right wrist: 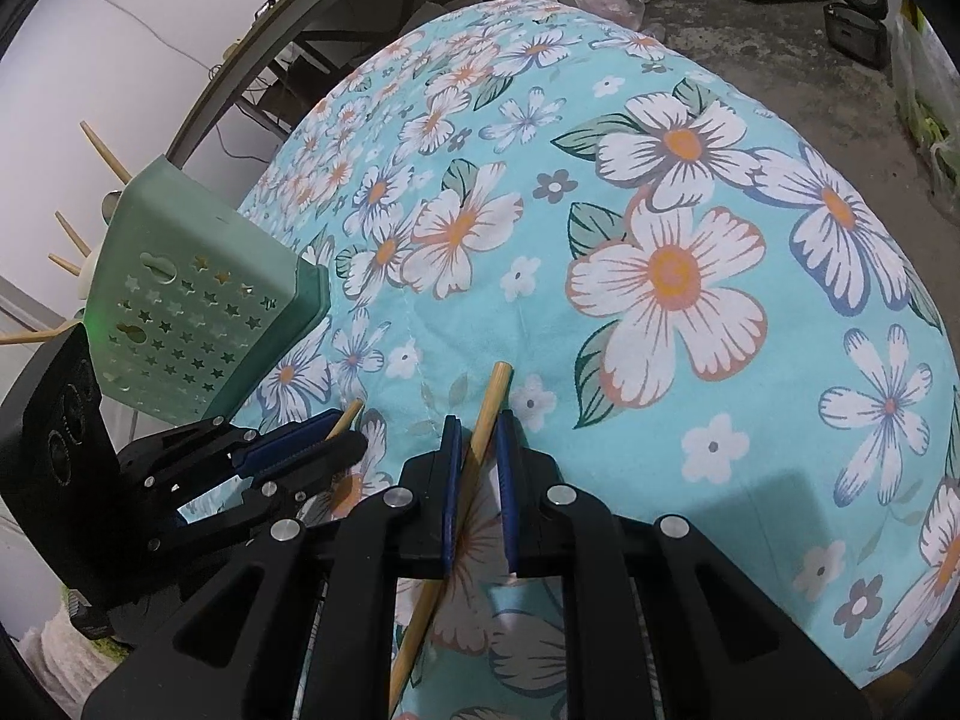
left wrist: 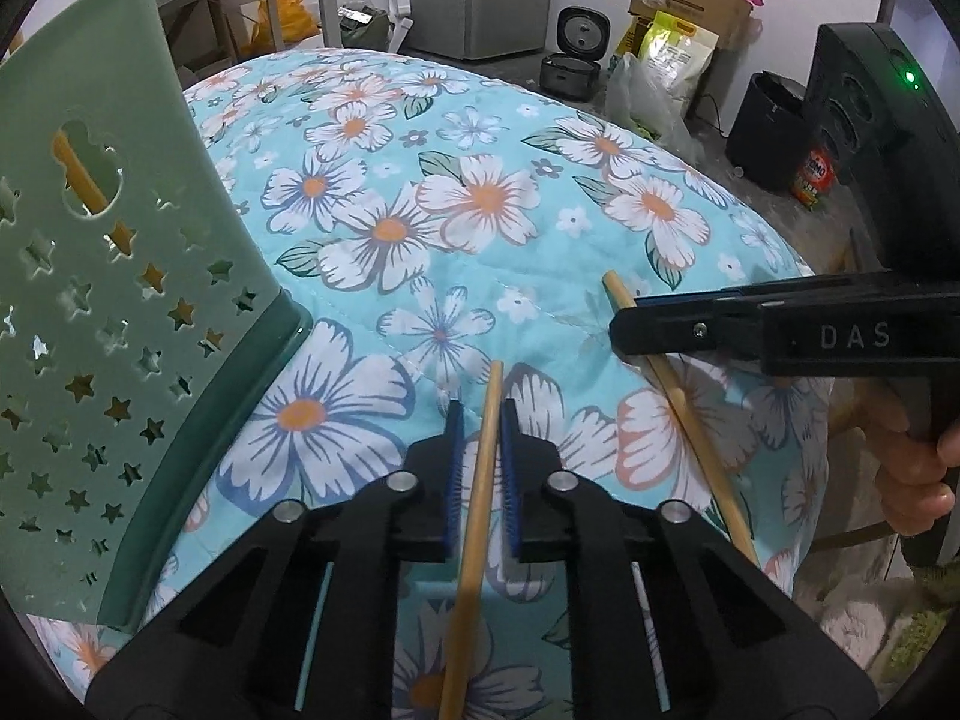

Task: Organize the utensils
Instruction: 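Grasp a wooden chopstick with the left tool while the right tool grasps another chopstick, then lift the chopstick into the holder with the left tool while the right tool carries its chopstick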

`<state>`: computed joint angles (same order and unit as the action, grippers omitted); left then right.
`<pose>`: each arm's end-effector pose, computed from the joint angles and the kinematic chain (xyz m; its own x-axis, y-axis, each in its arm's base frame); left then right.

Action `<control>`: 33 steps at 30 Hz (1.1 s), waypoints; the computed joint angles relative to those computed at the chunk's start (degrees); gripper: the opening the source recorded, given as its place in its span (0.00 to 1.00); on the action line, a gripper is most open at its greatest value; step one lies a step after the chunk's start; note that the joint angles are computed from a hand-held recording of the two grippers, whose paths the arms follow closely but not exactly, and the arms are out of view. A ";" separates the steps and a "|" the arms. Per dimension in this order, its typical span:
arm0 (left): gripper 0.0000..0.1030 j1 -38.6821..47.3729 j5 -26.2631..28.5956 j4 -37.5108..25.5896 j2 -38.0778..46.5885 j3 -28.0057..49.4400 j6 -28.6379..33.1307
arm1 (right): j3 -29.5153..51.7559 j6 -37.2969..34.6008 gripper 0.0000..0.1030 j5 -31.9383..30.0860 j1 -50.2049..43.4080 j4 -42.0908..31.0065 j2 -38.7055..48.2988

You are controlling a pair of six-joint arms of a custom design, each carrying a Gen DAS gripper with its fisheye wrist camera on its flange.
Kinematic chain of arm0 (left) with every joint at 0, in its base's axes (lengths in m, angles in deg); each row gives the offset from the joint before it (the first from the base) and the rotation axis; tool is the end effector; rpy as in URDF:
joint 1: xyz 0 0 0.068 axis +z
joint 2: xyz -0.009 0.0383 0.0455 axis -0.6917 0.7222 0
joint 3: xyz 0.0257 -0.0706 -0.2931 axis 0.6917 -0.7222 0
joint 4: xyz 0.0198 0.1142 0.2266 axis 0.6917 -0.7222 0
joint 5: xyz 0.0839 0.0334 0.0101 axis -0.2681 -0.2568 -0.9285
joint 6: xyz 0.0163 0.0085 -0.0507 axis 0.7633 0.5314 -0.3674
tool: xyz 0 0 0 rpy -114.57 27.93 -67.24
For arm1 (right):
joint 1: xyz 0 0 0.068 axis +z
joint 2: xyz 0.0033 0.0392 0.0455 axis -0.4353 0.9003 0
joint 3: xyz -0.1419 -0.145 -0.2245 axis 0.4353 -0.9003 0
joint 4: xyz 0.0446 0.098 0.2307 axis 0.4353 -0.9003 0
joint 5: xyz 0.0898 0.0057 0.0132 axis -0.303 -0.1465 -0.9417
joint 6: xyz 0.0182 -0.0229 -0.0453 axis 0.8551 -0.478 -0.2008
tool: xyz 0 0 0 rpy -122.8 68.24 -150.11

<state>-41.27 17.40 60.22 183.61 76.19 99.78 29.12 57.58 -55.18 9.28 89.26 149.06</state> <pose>0.2953 -0.0026 0.1483 -0.5989 0.5927 -0.5385 0.7243 0.6878 -0.0485 0.2423 0.1715 0.1329 -0.8454 0.4072 -0.3458 0.1777 0.8248 0.5368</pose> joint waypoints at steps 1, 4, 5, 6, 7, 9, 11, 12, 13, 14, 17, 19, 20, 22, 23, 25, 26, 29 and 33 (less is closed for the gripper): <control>0.07 -0.21 -0.14 0.22 0.03 0.04 -0.41 | 0.16 0.07 0.12 -0.12 -0.04 -0.21 0.03; 0.07 -0.21 -0.06 0.47 -0.01 0.01 -0.75 | 0.85 0.08 0.12 -0.44 -0.27 -1.13 0.24; 0.07 -0.20 -0.07 0.69 -0.17 -0.13 -0.77 | 1.04 0.20 0.12 -0.55 -0.34 -1.30 0.32; 0.06 -0.11 0.01 0.78 -0.34 -0.21 -0.80 | 1.20 0.33 0.12 -0.63 -0.39 -1.39 0.41; 0.06 0.16 0.15 0.53 -0.69 -0.28 -0.68 | 1.35 0.39 0.12 -0.69 -0.46 -1.40 0.58; 0.06 0.50 0.21 0.45 -1.17 -0.24 -1.03 | 1.78 0.47 0.12 -0.83 -0.62 -1.59 0.92; 0.06 1.27 0.79 -0.35 -1.80 0.17 -1.16 | 2.24 0.38 0.12 -0.82 -0.70 -1.87 1.26; 0.06 1.75 1.09 -0.70 -2.31 0.30 -1.25 | 2.69 0.22 0.12 -0.80 -0.72 -2.31 1.46; 0.05 2.16 1.33 -0.96 -2.78 0.34 -1.27 | 2.79 0.18 0.12 -0.73 -0.64 -2.51 1.48; 0.05 2.78 1.78 -1.55 -3.44 0.52 -1.25 | 3.07 0.12 0.12 -0.78 -0.69 -2.85 1.60; 0.05 4.70 3.37 -3.39 -5.63 1.08 -1.14 | 3.78 0.02 0.12 -0.90 -0.78 -3.45 1.97; 0.05 6.01 4.37 -4.70 -7.32 1.53 -0.91 | 4.08 -0.25 0.12 -0.61 -0.65 -3.76 2.11; 0.05 6.90 5.08 -5.37 -8.54 1.74 -0.83 | 4.25 -0.41 0.12 -0.35 -0.51 -3.98 2.17; 0.05 8.69 6.73 -6.94 -10.39 2.57 -0.34 | 4.44 -0.53 0.12 0.19 -0.22 -4.25 2.18; 0.05 9.55 7.42 -7.58 -11.38 2.87 -0.11 | 4.38 -0.49 0.11 0.40 -0.10 -4.18 2.16; 0.05 11.57 9.18 -9.35 -13.24 4.17 0.08 | 4.29 -0.30 0.11 0.88 0.22 -4.10 1.83; 0.05 12.69 10.12 -10.40 -14.04 4.97 0.17 | 4.15 -0.09 0.11 1.01 0.39 -3.86 1.62; 0.05 16.42 13.61 -14.94 -15.27 8.79 0.76 | 3.48 -0.07 0.09 0.82 0.37 -2.72 0.29; 0.05 22.16 19.56 -23.00 -15.74 15.74 2.01 | 3.46 -1.64 0.06 2.35 0.73 -3.95 -3.80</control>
